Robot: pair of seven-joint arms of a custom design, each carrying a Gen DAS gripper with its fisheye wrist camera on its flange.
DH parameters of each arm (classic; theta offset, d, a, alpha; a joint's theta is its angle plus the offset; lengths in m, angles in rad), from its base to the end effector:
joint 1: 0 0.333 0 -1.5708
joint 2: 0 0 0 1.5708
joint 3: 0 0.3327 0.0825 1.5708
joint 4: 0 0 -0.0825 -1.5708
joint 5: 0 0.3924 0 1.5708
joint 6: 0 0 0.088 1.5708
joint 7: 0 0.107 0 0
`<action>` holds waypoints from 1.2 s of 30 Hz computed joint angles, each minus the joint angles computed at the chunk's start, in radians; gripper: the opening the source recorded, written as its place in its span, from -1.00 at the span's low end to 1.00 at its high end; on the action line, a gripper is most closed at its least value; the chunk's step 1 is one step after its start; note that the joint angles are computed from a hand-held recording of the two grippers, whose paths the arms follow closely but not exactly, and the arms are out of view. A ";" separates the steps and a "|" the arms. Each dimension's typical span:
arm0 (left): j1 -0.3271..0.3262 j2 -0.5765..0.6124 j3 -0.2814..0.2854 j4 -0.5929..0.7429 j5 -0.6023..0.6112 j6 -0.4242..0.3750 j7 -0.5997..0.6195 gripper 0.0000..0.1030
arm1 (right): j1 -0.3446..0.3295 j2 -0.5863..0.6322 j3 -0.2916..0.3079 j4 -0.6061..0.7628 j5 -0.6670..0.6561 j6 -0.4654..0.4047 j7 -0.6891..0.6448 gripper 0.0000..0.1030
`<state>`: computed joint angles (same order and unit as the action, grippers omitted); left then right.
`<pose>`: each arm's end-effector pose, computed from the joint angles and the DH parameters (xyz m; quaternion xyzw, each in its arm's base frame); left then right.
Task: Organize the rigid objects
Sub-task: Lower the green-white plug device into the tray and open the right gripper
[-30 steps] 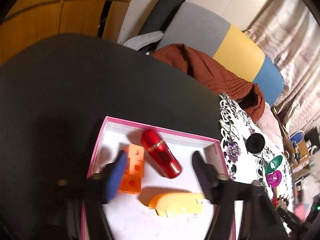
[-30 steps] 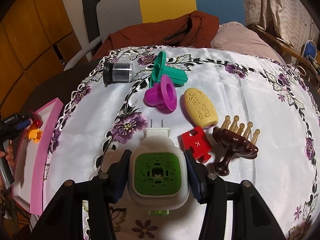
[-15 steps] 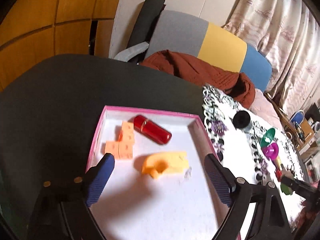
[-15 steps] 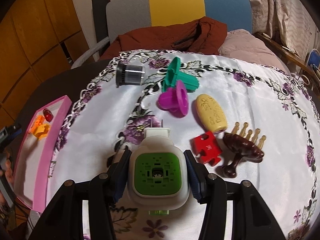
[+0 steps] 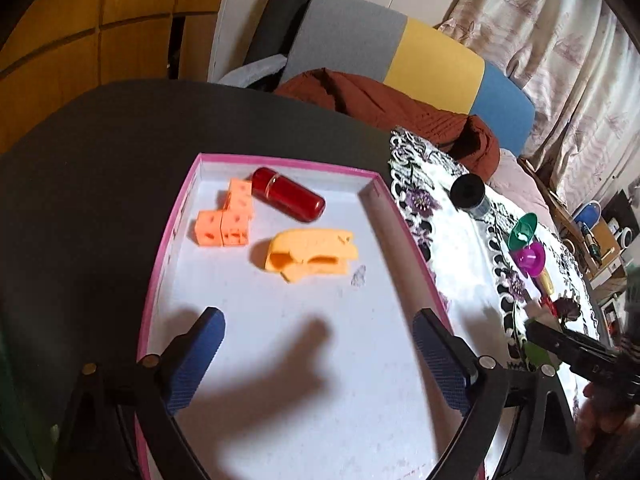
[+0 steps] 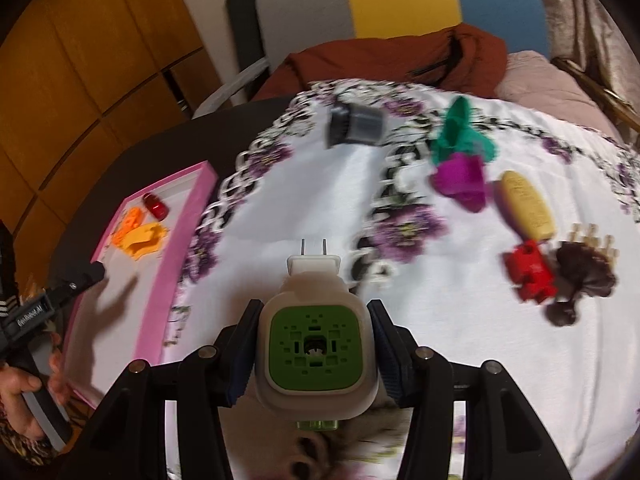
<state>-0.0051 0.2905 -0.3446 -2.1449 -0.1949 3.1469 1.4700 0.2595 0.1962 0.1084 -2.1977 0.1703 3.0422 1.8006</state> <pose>0.5982 -0.1874 0.3668 -0.6591 0.6613 -0.3372 0.1208 0.5718 0.2040 0.3791 -0.6581 0.6815 -0.1088 0.3012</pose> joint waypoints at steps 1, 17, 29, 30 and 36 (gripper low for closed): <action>-0.007 -0.002 0.009 -0.002 0.005 -0.004 -0.003 0.85 | -0.004 0.010 0.016 0.015 0.010 -0.002 -0.017 0.02; -0.116 -0.045 0.155 -0.059 0.102 -0.015 -0.093 0.87 | 0.107 0.215 0.024 0.356 -0.037 -0.105 -0.051 0.02; -0.060 -0.063 0.102 -0.095 0.094 0.002 -0.079 0.92 | 0.209 0.425 -0.079 0.697 -0.212 -0.285 0.087 0.02; -0.053 -0.064 0.094 -0.097 0.089 0.001 -0.075 0.92 | 0.213 0.449 -0.083 0.736 -0.221 -0.305 0.095 0.02; -0.044 -0.074 0.087 -0.106 0.083 -0.001 -0.059 0.93 | 0.231 0.543 -0.109 0.882 -0.274 -0.384 0.132 0.02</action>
